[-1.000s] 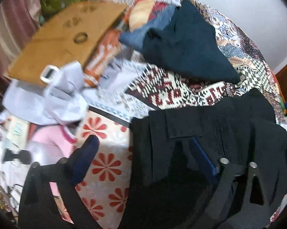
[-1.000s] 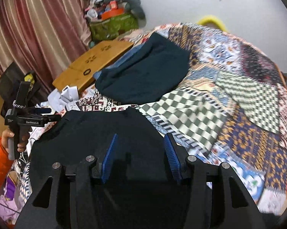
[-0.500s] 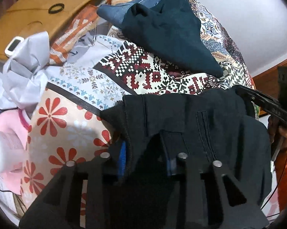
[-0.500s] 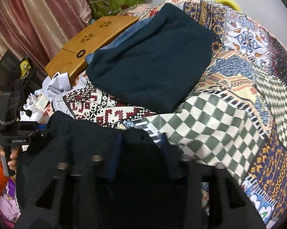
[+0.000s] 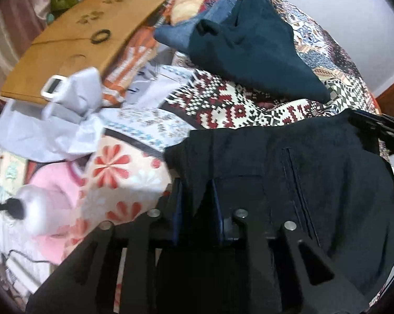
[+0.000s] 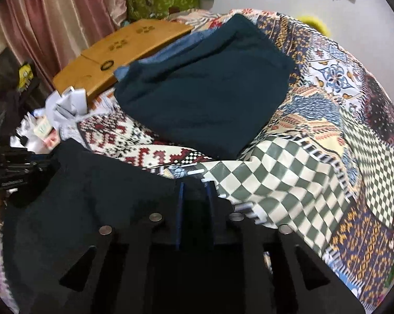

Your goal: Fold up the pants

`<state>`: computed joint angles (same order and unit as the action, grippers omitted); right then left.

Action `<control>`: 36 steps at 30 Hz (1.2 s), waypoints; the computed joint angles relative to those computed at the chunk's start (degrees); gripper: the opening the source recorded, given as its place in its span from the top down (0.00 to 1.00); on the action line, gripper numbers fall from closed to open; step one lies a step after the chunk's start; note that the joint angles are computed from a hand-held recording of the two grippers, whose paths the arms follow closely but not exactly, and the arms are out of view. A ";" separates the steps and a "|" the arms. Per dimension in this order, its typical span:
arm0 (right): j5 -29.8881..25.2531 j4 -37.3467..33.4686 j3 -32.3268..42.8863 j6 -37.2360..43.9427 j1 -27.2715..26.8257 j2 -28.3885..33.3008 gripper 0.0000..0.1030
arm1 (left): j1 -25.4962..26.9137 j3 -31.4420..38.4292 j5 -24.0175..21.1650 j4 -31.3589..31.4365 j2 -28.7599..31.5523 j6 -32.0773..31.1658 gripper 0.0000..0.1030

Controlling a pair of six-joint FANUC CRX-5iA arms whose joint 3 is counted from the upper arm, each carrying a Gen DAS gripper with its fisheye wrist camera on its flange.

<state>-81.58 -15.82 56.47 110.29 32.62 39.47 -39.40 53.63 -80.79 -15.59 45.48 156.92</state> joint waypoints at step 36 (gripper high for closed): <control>9.03 -13.44 -40.81 17.21 -9.71 -32.32 0.57 | -5.51 -7.36 11.43 8.43 -5.76 20.28 0.25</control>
